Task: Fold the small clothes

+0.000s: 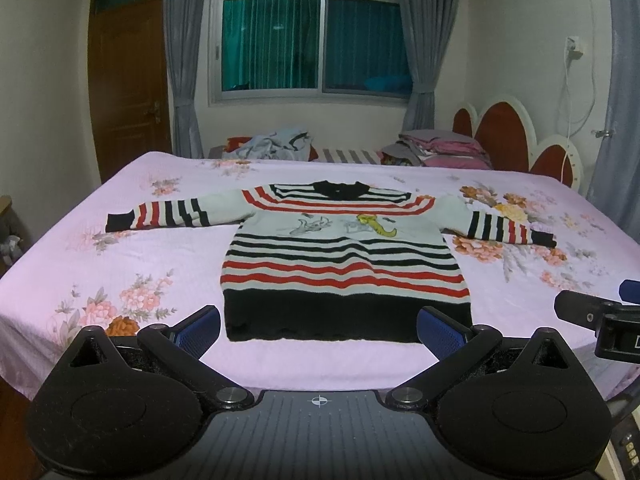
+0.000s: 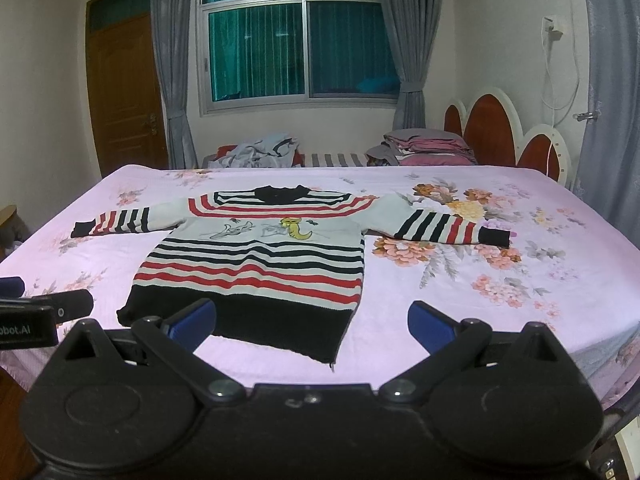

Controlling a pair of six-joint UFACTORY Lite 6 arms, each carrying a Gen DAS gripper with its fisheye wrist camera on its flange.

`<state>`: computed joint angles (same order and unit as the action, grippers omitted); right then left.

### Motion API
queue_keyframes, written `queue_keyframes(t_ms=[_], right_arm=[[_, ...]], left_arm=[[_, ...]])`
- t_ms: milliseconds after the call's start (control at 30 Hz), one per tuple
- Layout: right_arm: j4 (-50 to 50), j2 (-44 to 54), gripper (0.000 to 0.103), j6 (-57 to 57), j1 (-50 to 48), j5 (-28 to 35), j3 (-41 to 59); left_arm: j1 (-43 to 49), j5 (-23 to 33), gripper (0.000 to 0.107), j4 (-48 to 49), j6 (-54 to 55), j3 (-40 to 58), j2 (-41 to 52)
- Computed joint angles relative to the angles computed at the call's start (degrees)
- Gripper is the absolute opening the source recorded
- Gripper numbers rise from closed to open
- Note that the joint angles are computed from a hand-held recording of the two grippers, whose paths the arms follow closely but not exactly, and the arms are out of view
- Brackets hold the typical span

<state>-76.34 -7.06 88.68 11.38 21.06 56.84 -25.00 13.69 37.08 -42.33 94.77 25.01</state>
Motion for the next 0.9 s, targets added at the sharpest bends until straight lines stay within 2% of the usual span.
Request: queue_keyframes(t_ms=[433,900], right_arm=[[-0.3,-1.7,0.102,0.1,-1.1,-0.6,-1.2],[-0.5,-1.5,0.102,0.3,-0.6,-0.3,-0.9]], left_arm=[[-0.6,0.3,0.103,4.8,-4.5,-1.1,-0.6],[-0.7,0.6,0.103,3.8,-3.5,-0.9,-0.8]])
